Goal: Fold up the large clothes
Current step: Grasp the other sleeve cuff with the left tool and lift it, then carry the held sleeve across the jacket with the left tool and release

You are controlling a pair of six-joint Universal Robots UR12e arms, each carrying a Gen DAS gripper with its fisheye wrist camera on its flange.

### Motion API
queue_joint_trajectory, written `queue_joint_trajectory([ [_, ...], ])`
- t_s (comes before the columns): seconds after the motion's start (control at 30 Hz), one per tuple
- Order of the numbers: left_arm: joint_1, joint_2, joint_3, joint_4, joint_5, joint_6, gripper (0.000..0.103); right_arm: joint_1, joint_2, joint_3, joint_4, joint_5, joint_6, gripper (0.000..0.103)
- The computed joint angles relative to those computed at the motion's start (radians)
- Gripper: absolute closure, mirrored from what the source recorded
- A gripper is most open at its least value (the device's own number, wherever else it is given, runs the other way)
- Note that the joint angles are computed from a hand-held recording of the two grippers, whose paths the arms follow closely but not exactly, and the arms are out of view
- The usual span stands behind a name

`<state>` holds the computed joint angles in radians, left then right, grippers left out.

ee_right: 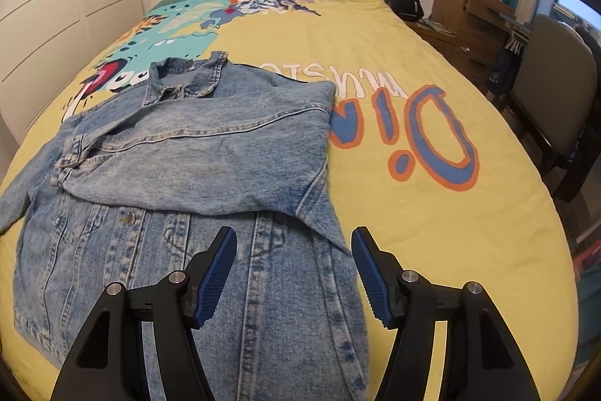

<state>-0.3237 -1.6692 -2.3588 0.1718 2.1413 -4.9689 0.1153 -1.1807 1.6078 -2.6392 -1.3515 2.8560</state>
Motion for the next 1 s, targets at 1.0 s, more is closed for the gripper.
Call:
queue_joint_trajectory([
  [1.0,-0.067,-0.378,0.811,-0.194,-0.305,0.563,0.1,-0.143,-0.035,0.043,0.021,0.067,-0.012,0.037],
])
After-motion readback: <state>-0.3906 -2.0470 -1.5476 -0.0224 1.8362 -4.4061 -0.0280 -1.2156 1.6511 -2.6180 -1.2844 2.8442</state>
